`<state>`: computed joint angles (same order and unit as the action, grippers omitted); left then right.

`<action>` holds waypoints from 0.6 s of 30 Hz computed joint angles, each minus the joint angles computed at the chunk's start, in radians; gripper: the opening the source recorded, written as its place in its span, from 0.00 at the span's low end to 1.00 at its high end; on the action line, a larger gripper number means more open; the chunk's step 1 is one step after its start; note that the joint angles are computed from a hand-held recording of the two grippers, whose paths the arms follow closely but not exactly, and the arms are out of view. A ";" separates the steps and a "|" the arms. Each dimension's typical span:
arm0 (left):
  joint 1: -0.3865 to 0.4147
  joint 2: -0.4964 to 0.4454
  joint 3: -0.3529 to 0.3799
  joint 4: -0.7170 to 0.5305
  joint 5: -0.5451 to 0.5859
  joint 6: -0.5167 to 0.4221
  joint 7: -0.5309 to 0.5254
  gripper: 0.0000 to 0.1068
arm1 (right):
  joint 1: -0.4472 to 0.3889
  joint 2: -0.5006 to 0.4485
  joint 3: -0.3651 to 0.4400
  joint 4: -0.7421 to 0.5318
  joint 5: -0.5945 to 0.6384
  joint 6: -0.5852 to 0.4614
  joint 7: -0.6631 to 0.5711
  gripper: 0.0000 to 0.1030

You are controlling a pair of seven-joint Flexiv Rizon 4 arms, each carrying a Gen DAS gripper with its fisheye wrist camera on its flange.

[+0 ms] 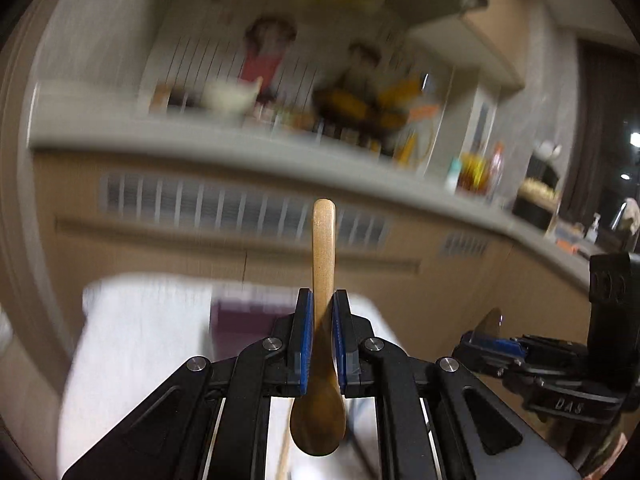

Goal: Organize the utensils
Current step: 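Grasp the wooden spoon with the left tool, carry both spoons into the purple caddy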

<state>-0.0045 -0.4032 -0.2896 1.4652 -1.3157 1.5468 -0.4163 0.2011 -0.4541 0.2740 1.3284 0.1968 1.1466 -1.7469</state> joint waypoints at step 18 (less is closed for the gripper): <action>-0.038 -0.628 0.249 -0.852 0.519 -0.188 -0.554 0.10 | 0.146 -0.640 -0.121 -1.067 -0.182 -0.314 0.139 0.25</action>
